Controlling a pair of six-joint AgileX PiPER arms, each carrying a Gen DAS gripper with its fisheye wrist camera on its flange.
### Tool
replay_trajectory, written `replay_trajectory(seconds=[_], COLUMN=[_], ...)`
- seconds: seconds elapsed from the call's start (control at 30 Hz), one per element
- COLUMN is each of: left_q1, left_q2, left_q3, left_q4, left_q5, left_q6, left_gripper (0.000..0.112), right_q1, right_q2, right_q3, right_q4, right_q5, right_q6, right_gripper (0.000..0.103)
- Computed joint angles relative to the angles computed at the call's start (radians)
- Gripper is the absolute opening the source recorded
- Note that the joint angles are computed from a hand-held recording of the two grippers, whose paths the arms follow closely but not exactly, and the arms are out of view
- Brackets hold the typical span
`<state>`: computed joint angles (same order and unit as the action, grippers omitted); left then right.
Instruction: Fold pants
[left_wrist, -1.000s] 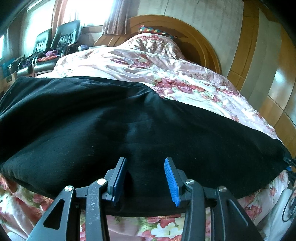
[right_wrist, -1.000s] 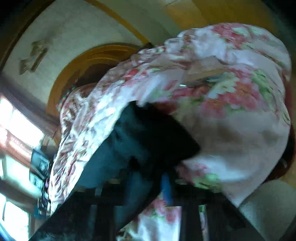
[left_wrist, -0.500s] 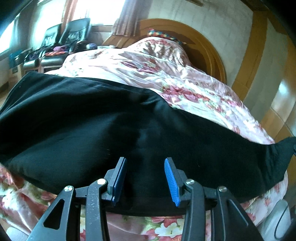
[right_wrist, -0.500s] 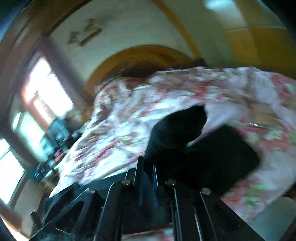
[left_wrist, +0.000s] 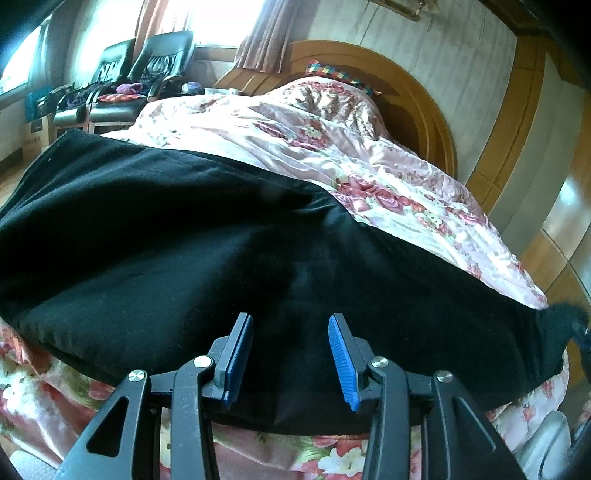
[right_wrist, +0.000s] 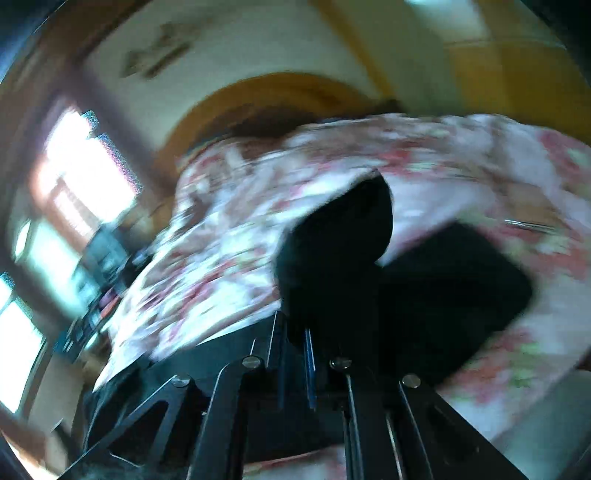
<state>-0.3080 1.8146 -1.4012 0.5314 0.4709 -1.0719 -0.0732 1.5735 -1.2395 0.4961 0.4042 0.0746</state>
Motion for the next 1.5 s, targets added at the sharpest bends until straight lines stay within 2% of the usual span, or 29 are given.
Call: replay_trajectory(seconds=[0.03,0.1,0.17,0.2,0.37,0.47,0.53,0.6,0.63,0.67,0.73,0.87,1.0,1.03,1.23,1.5], left_q1=[0.001,-0.001,-0.006,-0.009,-0.025,-0.031,-0.028,-0.03,-0.03,-0.028,-0.025,-0.015,-0.009,-0.007,0.016,0.029], left_q2=[0.001,0.005,0.006,0.008,0.026,0.032,0.032,0.033,0.033,0.031,0.029,0.031,0.02,0.016,-0.03,-0.04], left_q3=[0.0,-0.005,-0.007,-0.01,-0.033,-0.041,-0.04,-0.042,-0.042,-0.039,-0.035,-0.038,-0.029,-0.026,0.028,0.049], left_q4=[-0.004,-0.001,0.01,0.013,0.025,0.029,0.012,0.01,0.009,0.006,0.001,-0.032,-0.044,-0.044,-0.008,-0.01], left_q5=[-0.001,0.004,0.015,0.019,0.047,0.058,0.052,0.054,0.054,0.05,0.043,0.036,0.028,0.027,-0.009,-0.047], left_q6=[0.001,-0.002,-0.006,-0.006,0.013,0.023,0.043,0.05,0.053,0.056,0.055,0.073,0.073,0.066,-0.023,-0.024], left_gripper=[0.043,0.043,0.043,0.043,0.043,0.043,0.043,0.043,0.043,0.043,0.043,0.043,0.043,0.043,0.043,0.043], right_q1=[-0.017,-0.094,-0.159,-0.191,-0.251,-0.234,-0.224,-0.215,-0.212,-0.202,-0.157,0.018,0.224,0.269,0.474,0.654], right_q2=[-0.003,0.008,0.012,0.017,0.077,0.104,0.139,0.16,0.16,0.147,0.098,0.005,0.011,0.019,0.13,0.374], right_q3=[0.007,0.036,0.078,0.097,0.138,0.124,0.095,0.073,0.057,0.043,0.02,-0.055,-0.209,-0.24,-0.396,-0.573], right_q4=[-0.072,-0.097,0.039,0.139,0.613,0.686,0.631,0.573,0.534,0.476,0.279,-0.121,-0.509,-0.558,-0.661,-0.627], right_q5=[0.002,0.036,0.046,0.064,0.077,0.046,0.039,0.039,0.051,0.061,0.042,-0.017,0.021,0.036,0.078,0.145], right_q6=[0.083,0.16,0.088,0.022,-0.414,-0.521,-0.472,-0.417,-0.385,-0.341,-0.202,0.0,0.266,0.292,0.312,0.185], right_gripper=[0.013,0.027,0.058,0.062,0.064,0.064,0.06,0.043,0.03,0.023,0.022,0.021,0.021,0.021,0.021,0.022])
